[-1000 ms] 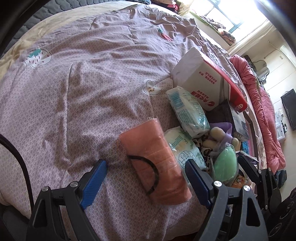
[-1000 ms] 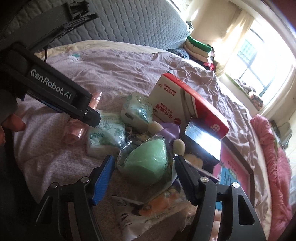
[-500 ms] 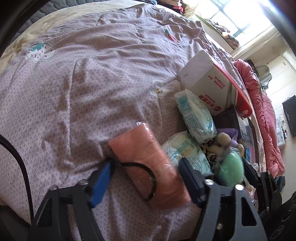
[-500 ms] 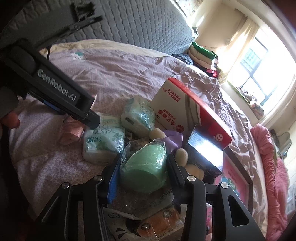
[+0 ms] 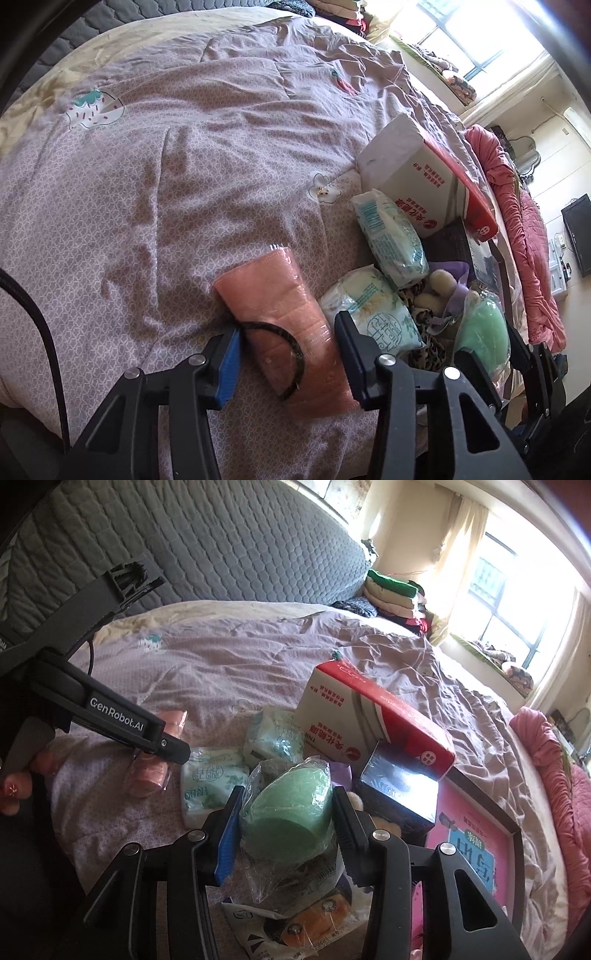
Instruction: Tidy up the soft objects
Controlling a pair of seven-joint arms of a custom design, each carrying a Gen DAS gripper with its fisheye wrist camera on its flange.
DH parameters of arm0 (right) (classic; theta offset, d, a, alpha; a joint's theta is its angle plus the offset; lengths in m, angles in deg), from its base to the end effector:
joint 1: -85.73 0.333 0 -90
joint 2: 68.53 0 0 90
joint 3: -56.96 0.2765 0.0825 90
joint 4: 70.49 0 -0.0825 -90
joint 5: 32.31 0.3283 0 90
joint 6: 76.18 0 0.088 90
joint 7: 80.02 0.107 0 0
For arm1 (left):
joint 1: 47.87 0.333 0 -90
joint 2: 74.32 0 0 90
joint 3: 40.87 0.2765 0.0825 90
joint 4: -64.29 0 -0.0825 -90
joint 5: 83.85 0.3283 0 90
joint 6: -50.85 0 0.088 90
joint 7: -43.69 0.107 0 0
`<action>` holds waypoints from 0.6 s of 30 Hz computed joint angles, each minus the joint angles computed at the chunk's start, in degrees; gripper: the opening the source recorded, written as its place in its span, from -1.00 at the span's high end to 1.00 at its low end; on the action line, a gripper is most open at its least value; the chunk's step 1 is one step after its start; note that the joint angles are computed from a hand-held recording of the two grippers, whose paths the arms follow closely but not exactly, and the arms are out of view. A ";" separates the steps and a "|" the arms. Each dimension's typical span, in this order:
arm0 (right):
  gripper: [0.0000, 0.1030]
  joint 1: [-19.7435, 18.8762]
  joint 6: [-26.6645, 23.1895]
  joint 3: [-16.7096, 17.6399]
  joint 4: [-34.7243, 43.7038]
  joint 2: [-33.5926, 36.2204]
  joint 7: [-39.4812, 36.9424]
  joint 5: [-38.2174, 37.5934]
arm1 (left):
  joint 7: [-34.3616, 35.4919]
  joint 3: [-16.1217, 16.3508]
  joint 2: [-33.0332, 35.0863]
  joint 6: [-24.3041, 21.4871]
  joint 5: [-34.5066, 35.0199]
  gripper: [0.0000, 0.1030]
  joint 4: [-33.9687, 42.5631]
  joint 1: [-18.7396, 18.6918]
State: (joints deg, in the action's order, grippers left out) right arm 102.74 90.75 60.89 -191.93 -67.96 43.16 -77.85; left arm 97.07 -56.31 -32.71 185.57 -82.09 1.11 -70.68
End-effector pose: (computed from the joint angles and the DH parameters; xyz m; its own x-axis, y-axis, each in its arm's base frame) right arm 0.4844 0.2323 0.4754 0.3584 -0.8981 0.2549 -0.5551 -0.4245 -0.7152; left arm 0.5980 -0.3861 0.4432 -0.0091 -0.9063 0.4225 -0.9364 -0.1404 -0.3215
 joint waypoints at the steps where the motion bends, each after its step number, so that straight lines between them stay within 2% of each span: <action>1: 0.08 -0.07 0.54 -0.09 -0.36 -0.33 0.93 -0.67 | -0.09 -0.05 -0.55 0.46 -0.15 0.08 -0.84 0.18; 18: 0.08 -3.58 4.87 1.20 -2.66 -3.37 6.41 -0.95 | 0.34 1.46 -5.43 3.33 6.01 0.13 -3.88 -2.35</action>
